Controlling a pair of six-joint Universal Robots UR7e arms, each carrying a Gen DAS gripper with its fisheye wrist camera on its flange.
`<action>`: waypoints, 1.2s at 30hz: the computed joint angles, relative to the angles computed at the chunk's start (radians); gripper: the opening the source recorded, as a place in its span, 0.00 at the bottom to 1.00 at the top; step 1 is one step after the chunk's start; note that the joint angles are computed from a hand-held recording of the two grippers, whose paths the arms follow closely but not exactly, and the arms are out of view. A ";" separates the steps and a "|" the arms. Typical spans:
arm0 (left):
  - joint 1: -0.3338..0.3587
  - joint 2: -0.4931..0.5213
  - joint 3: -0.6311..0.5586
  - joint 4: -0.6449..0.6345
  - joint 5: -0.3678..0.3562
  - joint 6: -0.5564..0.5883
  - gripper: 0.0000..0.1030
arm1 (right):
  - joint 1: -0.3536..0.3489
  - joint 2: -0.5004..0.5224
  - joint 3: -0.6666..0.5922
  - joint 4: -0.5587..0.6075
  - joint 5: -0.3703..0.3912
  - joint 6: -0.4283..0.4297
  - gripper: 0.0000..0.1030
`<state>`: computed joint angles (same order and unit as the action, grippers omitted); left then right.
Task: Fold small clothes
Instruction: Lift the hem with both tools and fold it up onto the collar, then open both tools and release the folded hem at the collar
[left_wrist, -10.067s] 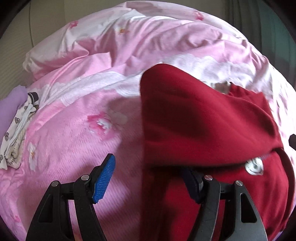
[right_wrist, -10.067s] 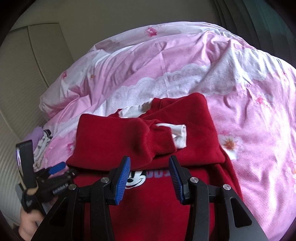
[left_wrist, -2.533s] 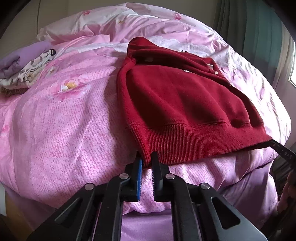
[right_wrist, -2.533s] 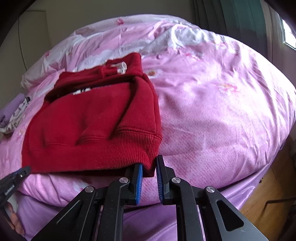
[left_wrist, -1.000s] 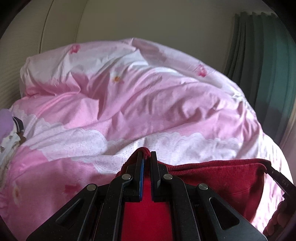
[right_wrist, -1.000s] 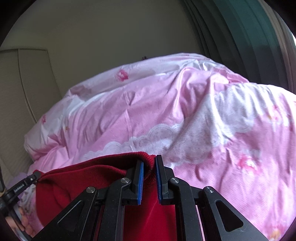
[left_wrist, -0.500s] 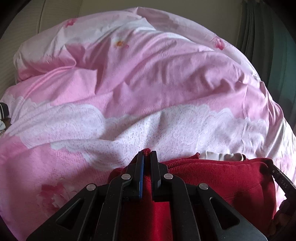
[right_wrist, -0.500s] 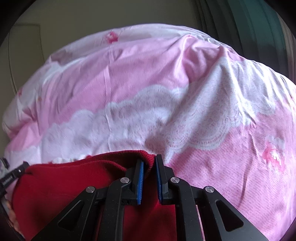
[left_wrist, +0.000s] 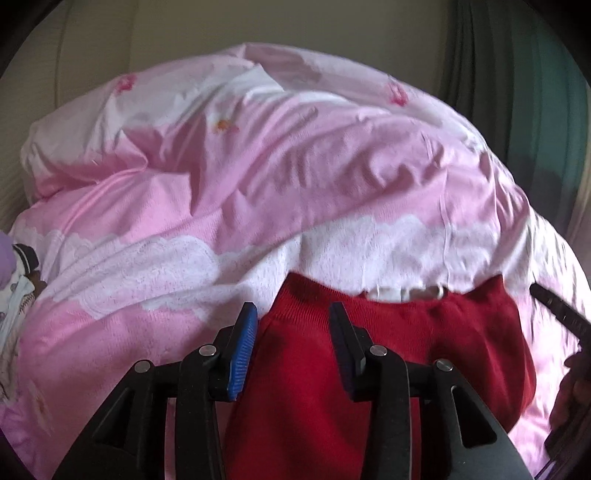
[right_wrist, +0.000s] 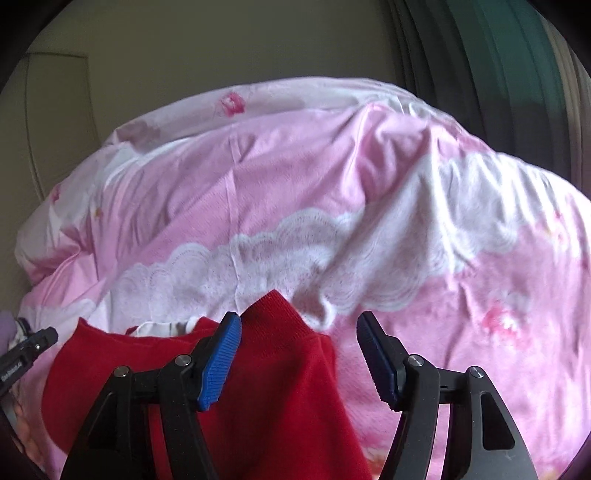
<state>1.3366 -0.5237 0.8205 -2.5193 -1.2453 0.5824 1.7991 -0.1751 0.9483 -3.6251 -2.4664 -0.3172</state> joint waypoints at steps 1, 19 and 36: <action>0.004 0.008 -0.028 0.053 -0.004 -0.001 0.38 | 0.002 -0.007 0.013 -0.008 -0.003 -0.010 0.64; 0.024 0.201 -0.358 0.369 0.046 0.025 0.35 | -0.061 -0.006 -0.029 0.287 0.042 0.017 0.20; 0.033 0.183 -0.255 0.131 0.038 0.009 0.22 | -0.077 0.062 -0.112 0.155 0.054 -0.013 0.15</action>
